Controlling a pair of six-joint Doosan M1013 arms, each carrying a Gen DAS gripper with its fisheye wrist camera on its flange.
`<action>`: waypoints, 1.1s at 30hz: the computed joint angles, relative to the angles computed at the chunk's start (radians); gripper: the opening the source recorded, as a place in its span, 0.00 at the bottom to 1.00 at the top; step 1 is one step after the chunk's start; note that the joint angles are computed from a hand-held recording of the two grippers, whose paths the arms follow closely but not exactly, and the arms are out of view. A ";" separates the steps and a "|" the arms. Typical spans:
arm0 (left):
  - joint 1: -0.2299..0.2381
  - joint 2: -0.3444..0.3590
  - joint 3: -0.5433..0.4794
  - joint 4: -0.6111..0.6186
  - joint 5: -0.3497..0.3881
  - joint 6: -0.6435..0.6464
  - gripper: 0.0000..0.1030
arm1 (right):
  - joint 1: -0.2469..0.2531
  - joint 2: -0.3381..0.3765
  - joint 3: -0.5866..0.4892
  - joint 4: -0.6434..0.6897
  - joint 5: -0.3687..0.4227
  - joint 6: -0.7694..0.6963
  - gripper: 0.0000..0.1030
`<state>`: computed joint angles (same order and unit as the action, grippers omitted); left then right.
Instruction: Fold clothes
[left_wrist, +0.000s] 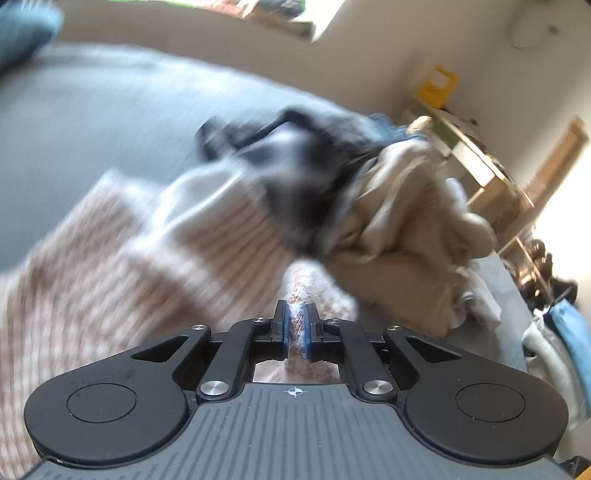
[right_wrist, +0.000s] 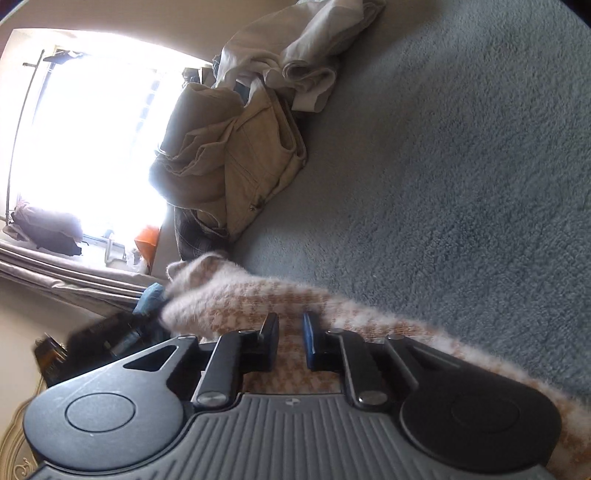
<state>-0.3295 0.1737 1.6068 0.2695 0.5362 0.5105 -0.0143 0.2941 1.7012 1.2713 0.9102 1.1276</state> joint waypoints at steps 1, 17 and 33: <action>0.013 -0.008 0.025 -0.061 -0.049 0.003 0.06 | 0.000 0.000 0.000 -0.004 0.001 -0.002 0.12; 0.039 0.173 -0.264 -0.071 0.235 0.182 0.60 | 0.019 -0.007 -0.004 -0.058 -0.035 -0.025 0.12; 0.025 -0.003 0.080 0.396 -0.240 -0.500 0.04 | 0.010 -0.007 0.011 -0.011 -0.017 -0.110 0.12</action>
<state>-0.3040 0.1709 1.6870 0.6656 0.2960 0.0101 -0.0041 0.2875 1.7126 1.2605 0.8932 1.0176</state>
